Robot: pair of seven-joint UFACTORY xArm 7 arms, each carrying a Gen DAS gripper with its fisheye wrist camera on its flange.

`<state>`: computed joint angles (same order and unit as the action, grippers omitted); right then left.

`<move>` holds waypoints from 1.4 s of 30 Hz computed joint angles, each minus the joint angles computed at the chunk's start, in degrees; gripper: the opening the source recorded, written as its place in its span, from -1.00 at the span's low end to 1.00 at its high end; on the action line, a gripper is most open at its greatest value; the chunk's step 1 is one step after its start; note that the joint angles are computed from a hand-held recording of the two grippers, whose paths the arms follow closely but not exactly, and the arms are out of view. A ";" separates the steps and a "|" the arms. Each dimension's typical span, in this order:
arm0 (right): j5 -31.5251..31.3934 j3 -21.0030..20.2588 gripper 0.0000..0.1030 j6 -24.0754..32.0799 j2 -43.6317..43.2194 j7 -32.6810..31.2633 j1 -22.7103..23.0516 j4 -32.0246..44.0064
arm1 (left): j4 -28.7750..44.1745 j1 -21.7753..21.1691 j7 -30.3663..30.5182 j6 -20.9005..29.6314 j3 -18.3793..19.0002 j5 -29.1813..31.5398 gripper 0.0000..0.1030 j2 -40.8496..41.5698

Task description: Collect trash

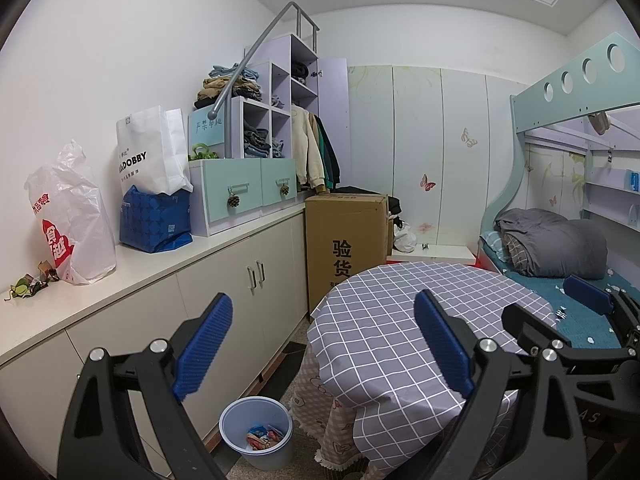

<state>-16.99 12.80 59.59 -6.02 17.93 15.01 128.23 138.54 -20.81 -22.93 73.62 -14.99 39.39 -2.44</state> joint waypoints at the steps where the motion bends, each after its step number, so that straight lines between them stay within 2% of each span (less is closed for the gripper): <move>1: -0.13 0.11 0.85 0.25 0.41 -0.03 0.04 0.65 | 0.25 -0.06 0.01 0.11 -0.08 0.17 0.75 0.17; 10: 1.39 -0.41 0.85 -1.30 -1.69 -0.11 -0.41 -3.27 | -0.07 0.36 0.90 -0.10 0.73 -1.22 0.75 -0.22; 19: 1.68 0.18 0.85 -1.09 -1.66 -0.19 -1.17 -3.24 | -1.30 1.75 1.24 -0.61 0.24 -1.90 0.75 -0.97; 27: 2.37 0.00 0.85 -1.31 -2.25 -0.46 -1.50 -4.14 | -6.50 5.69 2.77 -3.65 1.07 -6.91 0.75 -4.29; 36: 2.43 0.00 0.85 -1.26 -2.16 -0.53 -1.60 -4.06 | -6.35 8.27 3.77 -3.99 -0.16 -8.47 0.75 -4.15; 42: 3.66 -0.59 0.85 -2.77 -2.57 -0.99 -1.81 -5.65 | -7.29 8.96 4.85 -4.77 0.85 -10.59 0.75 -4.47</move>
<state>-13.33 12.21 56.82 -8.59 16.95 13.20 122.58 131.25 -11.86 -18.08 68.85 -14.13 28.80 -6.91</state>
